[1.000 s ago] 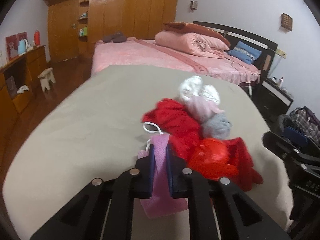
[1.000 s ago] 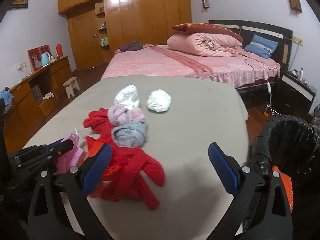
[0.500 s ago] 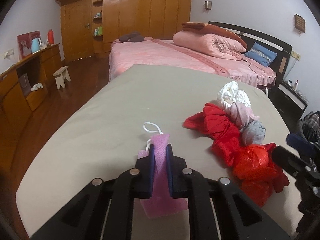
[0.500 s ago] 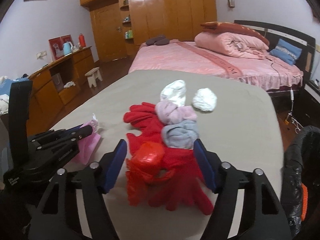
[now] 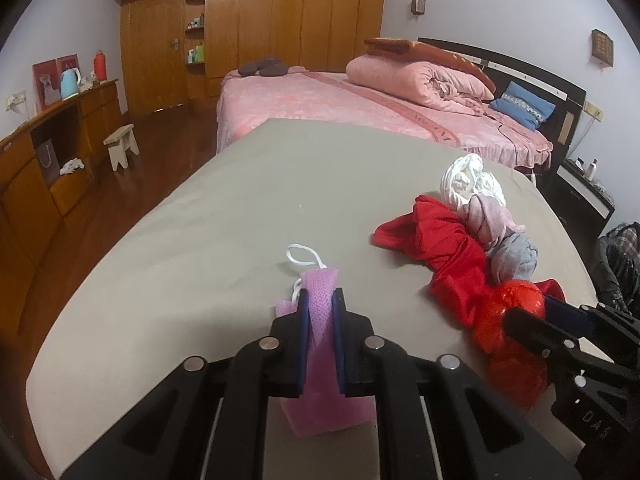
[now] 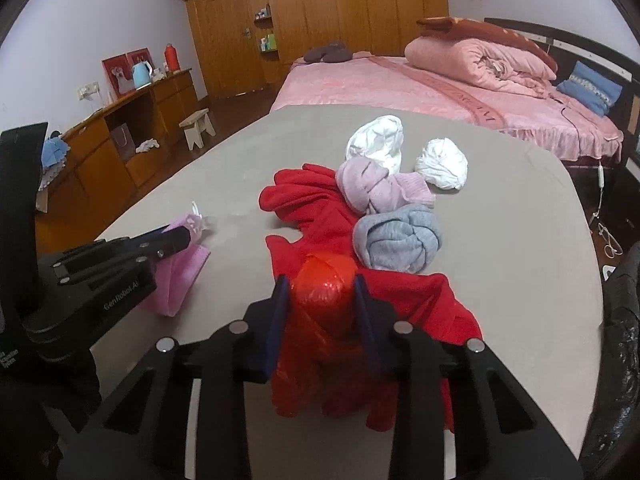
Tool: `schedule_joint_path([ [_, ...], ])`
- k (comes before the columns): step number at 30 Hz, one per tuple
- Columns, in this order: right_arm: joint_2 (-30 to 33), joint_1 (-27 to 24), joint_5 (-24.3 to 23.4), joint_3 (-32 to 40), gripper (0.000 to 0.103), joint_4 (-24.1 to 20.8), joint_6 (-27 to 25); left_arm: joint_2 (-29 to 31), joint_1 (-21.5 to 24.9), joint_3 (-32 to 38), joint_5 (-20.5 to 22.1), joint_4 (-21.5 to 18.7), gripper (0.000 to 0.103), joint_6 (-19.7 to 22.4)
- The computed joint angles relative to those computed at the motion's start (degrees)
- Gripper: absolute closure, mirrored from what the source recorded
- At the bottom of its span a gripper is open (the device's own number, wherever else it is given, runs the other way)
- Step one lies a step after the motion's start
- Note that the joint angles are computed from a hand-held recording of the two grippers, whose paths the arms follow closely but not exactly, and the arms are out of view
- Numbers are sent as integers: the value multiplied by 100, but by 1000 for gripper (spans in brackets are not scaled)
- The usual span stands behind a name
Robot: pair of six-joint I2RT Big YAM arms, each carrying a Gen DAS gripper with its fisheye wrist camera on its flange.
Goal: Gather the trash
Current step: 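Grasp the red plastic bag with the right tool while the left holds the pink cloth, then carry the pink cloth and red bag over the bin and open both tools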
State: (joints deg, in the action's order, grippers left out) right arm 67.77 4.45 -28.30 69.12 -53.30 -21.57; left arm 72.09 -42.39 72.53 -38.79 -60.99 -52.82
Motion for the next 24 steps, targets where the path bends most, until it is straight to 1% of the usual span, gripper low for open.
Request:
schedule_joint_path([
  [5, -45, -112, -107, 104, 73, 18, 7, 36, -71, 84, -113, 16, 92, 118],
  [12, -89, -333, -313, 324, 73, 26, 69, 128, -238, 274, -197, 126, 92, 146],
  [17, -104, -509, -381, 425, 73, 28, 82, 252, -396, 485, -230, 242, 92, 211],
  [24, -85, -805, -457, 531, 73, 28, 110, 503, -595, 856, -324, 382, 92, 423],
])
